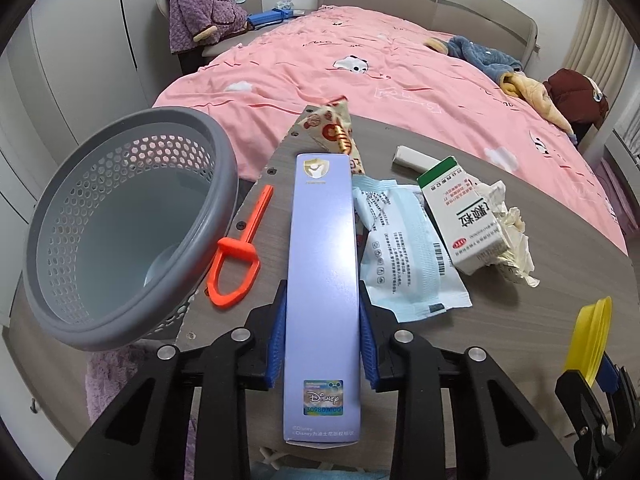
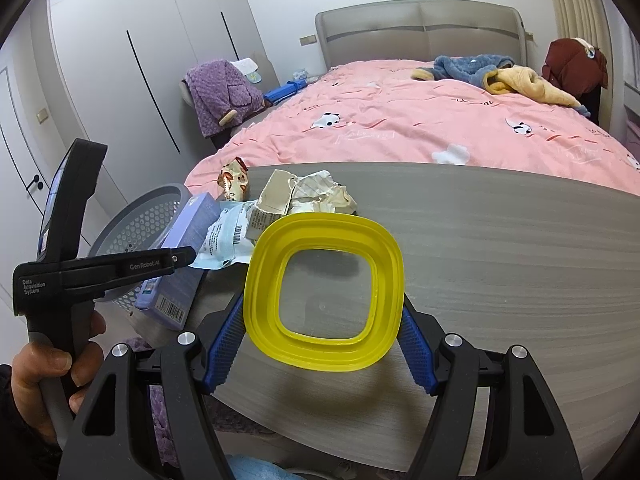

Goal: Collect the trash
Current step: 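Carry the box and ring over the wastebasket and open both tools to drop them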

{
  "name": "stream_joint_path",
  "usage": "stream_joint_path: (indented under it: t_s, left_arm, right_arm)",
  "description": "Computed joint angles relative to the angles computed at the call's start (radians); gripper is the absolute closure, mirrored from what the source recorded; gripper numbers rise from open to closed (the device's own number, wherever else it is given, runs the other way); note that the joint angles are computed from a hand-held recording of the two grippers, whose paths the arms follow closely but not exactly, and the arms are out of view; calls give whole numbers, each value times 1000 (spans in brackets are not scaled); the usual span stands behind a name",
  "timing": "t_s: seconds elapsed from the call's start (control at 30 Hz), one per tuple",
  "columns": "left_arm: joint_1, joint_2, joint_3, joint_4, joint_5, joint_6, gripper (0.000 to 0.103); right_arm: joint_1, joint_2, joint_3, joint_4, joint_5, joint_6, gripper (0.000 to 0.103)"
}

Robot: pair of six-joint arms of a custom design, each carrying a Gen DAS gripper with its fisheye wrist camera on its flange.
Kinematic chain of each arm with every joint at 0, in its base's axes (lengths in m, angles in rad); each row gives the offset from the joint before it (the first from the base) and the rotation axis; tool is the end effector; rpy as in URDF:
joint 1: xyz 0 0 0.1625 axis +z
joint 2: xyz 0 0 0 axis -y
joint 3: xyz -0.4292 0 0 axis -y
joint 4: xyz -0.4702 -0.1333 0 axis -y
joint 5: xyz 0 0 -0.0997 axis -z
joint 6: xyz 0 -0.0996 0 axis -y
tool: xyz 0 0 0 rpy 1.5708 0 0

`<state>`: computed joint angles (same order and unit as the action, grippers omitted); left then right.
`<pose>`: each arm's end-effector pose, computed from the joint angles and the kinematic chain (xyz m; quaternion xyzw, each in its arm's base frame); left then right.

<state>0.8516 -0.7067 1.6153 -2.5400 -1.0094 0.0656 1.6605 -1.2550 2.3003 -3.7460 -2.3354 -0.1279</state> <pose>-0.3342 -0.6645 -0.0077 0.3595 0.8906 -0.1165 0.2529 0.1068 -0.4690 0.2232 -0.1135 -0.8007 0.4906 0.3245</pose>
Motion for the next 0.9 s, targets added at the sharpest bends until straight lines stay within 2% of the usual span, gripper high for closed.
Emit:
stream_joint_path:
  t_s: [0.63, 0.9]
  left_arm:
    - [-41, -112, 111, -225, -40, 186, 73]
    - [-16, -149, 116, -247, -80, 224, 73]
  right_arm:
    - [59, 29, -54, 1, -59, -45, 35]
    - [92, 77, -131, 34, -59, -90, 35]
